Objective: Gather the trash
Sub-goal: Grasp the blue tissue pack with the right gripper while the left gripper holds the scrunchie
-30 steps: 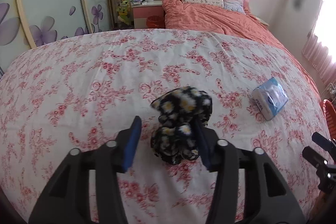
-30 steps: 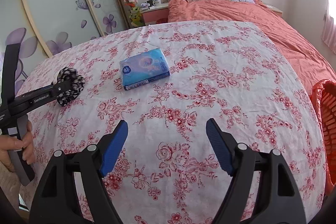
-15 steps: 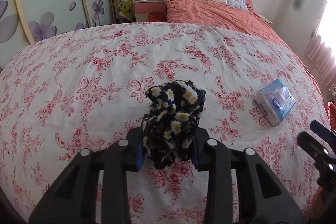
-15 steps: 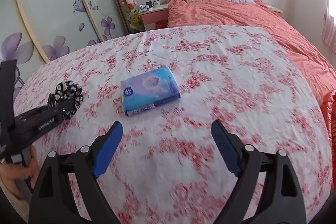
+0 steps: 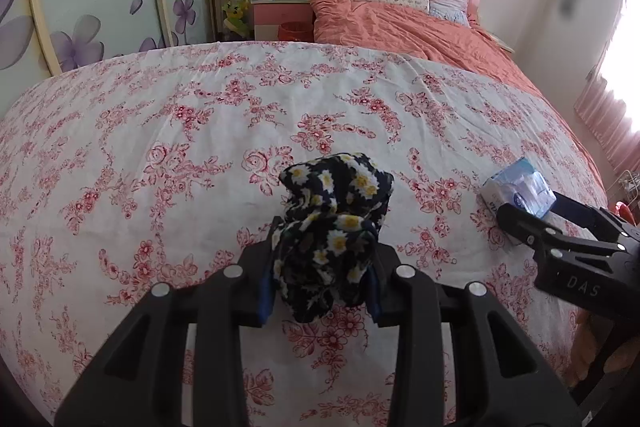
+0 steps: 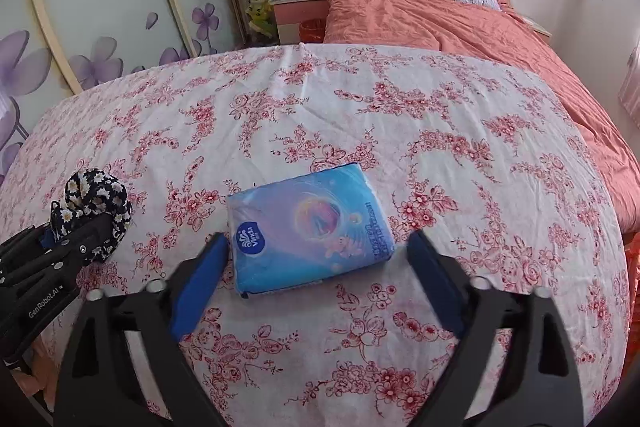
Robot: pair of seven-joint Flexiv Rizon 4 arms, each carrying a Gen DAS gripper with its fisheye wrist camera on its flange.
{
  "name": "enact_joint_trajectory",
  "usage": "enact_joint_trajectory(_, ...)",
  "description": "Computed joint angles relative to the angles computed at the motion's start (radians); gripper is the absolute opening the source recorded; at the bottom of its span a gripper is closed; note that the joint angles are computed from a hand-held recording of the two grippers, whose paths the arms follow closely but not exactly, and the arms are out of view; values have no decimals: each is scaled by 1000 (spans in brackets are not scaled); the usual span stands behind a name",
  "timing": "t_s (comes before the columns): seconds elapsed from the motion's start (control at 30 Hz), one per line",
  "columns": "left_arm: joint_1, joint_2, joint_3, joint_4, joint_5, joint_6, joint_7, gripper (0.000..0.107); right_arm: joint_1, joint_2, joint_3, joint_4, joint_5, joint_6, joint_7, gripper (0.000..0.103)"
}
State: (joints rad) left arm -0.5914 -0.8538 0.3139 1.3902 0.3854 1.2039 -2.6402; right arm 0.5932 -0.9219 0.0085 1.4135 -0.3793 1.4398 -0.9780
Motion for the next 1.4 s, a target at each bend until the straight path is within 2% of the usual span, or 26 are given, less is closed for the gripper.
enact_joint_trajectory(0.2, -1, 8, 2, 14, 4, 6, -1, 36, 33, 58, -74, 123, -4, 72, 36, 75)
enact_joint_trajectory(0.3, 0, 8, 1, 13, 4, 7, -3, 36, 83, 113, -161, 237, -3, 122, 80, 75)
enact_joint_trajectory(0.4, -2, 8, 1, 12, 4, 3, -2, 36, 169, 162, -290, 369, 4, 192, 118, 75)
enact_joint_trajectory(0.5, -1, 8, 1, 12, 6, 1, -2, 36, 209, 177, -348, 433, 33, 227, 120, 75)
enact_joint_trajectory(0.63, -1, 8, 1, 11, 8, 0, -4, 36, 160, 180, -289, 423, 67, 216, 100, 76)
enact_joint_trajectory(0.8, 1, 7, -2, 11, 9, 4, -7, 38, 205, 179, -336, 430, 59, 193, 106, 78)
enact_joint_trajectory(0.97, 15, 13, -12, 39, -6, 67, 0, 51, 199, 180, -329, 433, 63, 199, 108, 78)
enact_joint_trajectory(1.0, 11, 10, -10, 31, -9, 53, 16, 52, 196, 180, -326, 433, 63, 200, 106, 78)
enact_joint_trajectory(1.07, -13, 1, 5, -8, -6, -36, 46, 65, 194, 180, -323, 432, 63, 201, 103, 78)
enact_joint_trajectory(1.2, -14, -8, -10, -50, 18, -113, 66, 66, 167, 183, -289, 428, 54, 211, 72, 78)
enact_joint_trajectory(1.4, 2, -12, -32, -74, 33, -143, 34, 64, 129, 176, -242, 404, 50, 201, 37, 83)
